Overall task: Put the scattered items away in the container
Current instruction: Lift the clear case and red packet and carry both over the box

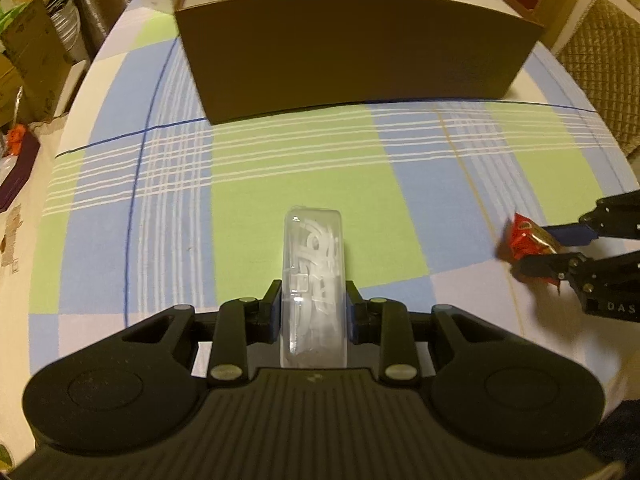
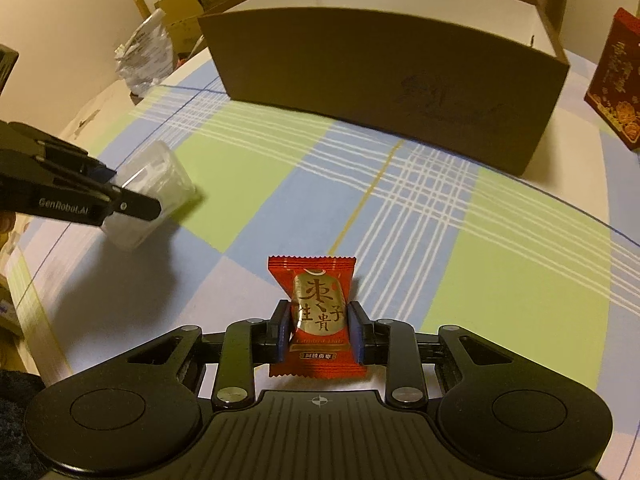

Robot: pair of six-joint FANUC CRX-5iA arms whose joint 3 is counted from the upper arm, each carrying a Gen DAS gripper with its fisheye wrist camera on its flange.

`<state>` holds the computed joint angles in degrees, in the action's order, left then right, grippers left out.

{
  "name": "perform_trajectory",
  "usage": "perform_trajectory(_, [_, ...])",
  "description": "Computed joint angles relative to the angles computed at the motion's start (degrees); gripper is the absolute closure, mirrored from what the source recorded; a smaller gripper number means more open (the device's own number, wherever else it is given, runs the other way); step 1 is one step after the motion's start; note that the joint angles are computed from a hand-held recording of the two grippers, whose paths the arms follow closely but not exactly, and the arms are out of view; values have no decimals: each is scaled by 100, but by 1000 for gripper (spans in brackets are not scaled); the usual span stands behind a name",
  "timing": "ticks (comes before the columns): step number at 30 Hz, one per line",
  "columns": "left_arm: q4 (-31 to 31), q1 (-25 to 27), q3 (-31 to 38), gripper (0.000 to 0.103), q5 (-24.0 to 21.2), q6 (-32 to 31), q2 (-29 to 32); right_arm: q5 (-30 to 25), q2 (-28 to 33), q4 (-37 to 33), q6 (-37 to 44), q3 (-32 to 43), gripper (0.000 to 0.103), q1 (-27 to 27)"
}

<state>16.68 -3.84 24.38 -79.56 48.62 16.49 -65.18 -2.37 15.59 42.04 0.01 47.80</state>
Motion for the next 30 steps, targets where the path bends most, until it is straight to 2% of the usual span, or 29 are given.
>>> perform_trajectory(13, [180, 10, -148, 78, 39, -212, -89, -12, -70, 99, -144, -18, 71, 94])
perform_trajectory(22, [503, 68, -115, 78, -176, -323, -44, 408, -229, -493, -196, 6, 71, -88])
perform_trajectory(30, [815, 92, -17, 78, -205, -336, 1, 452, -258, -546, -289, 41, 71, -144])
